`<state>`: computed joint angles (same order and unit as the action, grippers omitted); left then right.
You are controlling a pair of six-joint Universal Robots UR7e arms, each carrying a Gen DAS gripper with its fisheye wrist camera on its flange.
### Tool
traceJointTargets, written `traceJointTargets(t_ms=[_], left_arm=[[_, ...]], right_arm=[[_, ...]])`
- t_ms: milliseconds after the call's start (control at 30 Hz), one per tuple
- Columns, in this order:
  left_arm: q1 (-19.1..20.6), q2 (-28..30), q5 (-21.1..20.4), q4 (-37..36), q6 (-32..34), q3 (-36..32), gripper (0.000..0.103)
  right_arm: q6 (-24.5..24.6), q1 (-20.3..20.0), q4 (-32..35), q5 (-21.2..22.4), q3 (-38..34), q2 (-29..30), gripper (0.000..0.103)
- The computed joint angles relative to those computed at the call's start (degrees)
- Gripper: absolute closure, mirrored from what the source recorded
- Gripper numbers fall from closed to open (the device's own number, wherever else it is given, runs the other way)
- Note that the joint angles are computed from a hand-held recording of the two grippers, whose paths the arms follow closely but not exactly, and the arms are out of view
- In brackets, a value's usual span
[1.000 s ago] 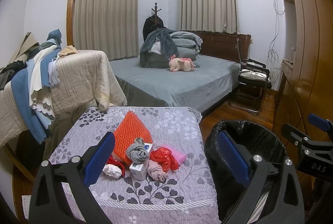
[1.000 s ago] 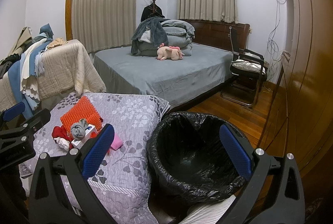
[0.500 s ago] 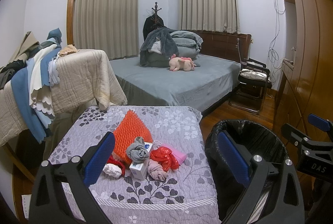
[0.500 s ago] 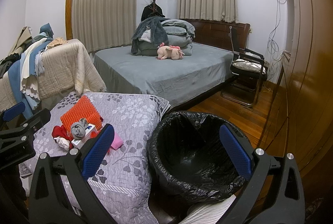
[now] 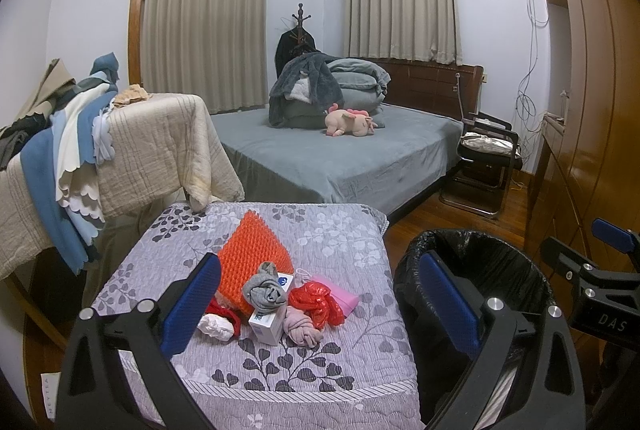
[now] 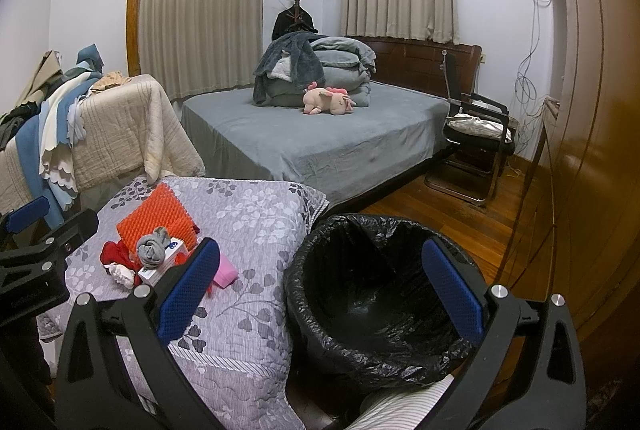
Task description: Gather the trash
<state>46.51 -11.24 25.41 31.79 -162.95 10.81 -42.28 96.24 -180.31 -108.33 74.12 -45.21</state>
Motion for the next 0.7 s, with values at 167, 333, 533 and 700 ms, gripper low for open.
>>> traceJointTargets(t_ms=[167, 333, 533, 700], left_arm=[[0.01, 0.16, -0.01, 0.27, -0.15, -0.33, 0.006], [0.13, -1.68, -0.04, -1.68, -0.87, 3.87, 0.006], [1.03, -2.90, 0.23, -3.00, -1.26, 6.32, 0.006], [1.56, -2.27, -0.77, -1.80, -2.01, 4.66, 0.006]], right_arm=[[0.28, 0.02, 0.58, -0.13, -0.12, -0.03, 0.005], [0.19, 0.27, 0.90, -0.32, -0.57, 0.41, 0.005], [0.07, 0.27, 1.16, -0.15, -1.38, 1.59, 0.005], [0.03, 0.27, 2.25, 0.60, -2.86, 2.90, 0.005]])
